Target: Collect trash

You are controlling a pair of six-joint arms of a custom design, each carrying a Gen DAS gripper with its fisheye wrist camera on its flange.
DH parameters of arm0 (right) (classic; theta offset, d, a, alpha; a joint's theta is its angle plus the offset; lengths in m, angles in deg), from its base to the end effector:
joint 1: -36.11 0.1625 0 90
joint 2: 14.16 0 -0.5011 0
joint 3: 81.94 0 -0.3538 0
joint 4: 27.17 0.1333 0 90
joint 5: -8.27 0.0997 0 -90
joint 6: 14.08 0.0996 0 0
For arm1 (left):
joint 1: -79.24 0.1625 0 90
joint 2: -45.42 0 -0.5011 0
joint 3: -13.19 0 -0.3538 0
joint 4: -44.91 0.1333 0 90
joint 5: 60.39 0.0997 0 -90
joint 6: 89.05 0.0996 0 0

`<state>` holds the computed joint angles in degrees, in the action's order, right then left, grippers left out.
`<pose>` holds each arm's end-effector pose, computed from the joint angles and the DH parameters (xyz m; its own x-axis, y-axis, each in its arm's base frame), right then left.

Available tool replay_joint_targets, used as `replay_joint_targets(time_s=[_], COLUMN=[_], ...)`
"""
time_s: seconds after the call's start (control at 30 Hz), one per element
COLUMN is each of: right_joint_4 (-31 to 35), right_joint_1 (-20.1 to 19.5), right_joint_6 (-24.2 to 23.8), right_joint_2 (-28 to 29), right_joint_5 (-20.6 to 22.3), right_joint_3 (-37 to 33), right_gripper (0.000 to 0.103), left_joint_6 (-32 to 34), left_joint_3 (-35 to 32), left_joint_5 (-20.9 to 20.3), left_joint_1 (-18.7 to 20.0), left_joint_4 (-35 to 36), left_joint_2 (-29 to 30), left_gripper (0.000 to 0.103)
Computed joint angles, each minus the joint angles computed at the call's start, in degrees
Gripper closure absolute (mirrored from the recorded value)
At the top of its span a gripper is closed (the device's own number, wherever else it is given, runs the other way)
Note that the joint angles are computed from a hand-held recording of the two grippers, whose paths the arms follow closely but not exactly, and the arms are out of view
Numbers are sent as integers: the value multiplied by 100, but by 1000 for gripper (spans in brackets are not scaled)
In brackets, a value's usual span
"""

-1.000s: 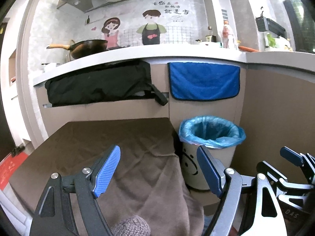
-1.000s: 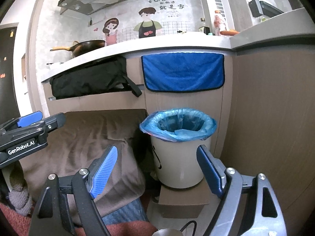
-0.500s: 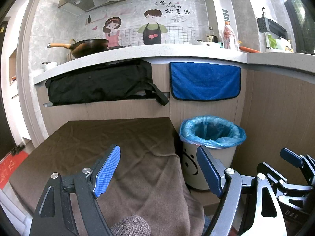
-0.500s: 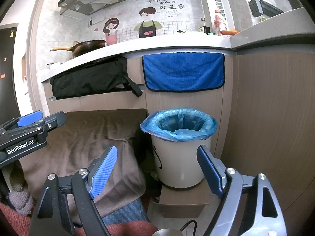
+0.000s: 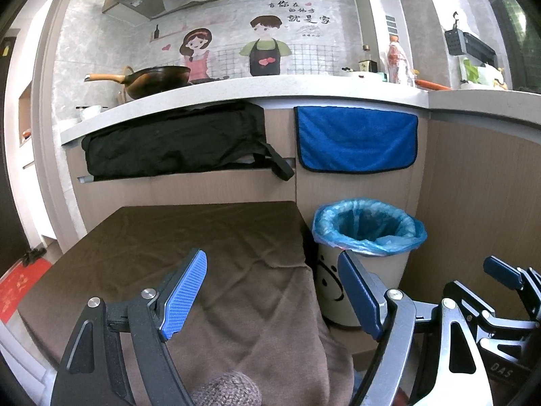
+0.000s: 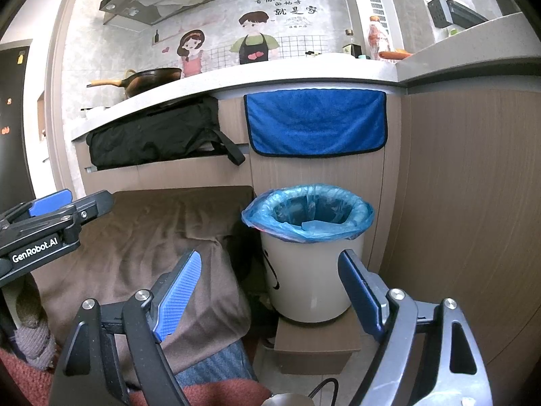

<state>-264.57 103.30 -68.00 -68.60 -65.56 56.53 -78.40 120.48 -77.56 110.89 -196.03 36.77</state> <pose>-0.0293 -0.4850 0.2645 -0.7187 -0.2498 0.6490 -0.6912 0.3588 -0.6273 -0.3283 -0.4707 -0.0510 -0.6885 -0.0836 -0.7204 0.6592 0.3422 -0.6696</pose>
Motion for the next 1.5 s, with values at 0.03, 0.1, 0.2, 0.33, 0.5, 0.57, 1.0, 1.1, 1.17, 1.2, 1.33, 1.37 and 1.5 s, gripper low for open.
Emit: replay_joint_targets(time_s=[0.03,0.1,0.2,0.33,0.5,0.57,1.0,1.1,1.17,1.2,1.33,1.37,1.5], right_joint_4=[0,-74,-66,-52,-87,-38,-12,-11,-28,-38,-21,-17,-2], right_joint_1=[-1,-8,0,0,-3,3,1,-5,-2,-7,-1,0,-6], right_joint_6=[-6,-7,11,4,6,7,-1,0,-6,-11,-1,1,-3], right_joint_2=[-1,22,34,30,40,26,17,12,18,21,19,18,19], right_joint_5=[-3,-5,-15,-17,-13,-18,-14,-11,-8,0,-15,-13,-2], right_joint_3=[11,48,25,26,35,14,1,15,12,14,7,5,-5], right_gripper=[22,22,22,22,22,22,22,22,22,22,22,22,22], left_joint_6=[-30,-118,-116,-102,-110,-99,-98,-103,-71,-117,-131,-125,-157], left_joint_3=[-23,-88,-127,-94,-78,-97,-105,-113,-113,-144,-159,-159,-153], left_joint_5=[39,139,181,142,138,151,149,161,152,186,202,199,201], left_joint_1=[-8,-32,-43,-22,-24,-30,-26,-30,-27,-42,-49,-47,-44], left_joint_4=[31,121,117,99,98,93,89,89,65,113,128,123,148], left_joint_2=[9,42,66,43,42,51,56,63,62,79,88,88,85], left_gripper=[23,23,23,23,23,23,23,23,23,23,23,23,23])
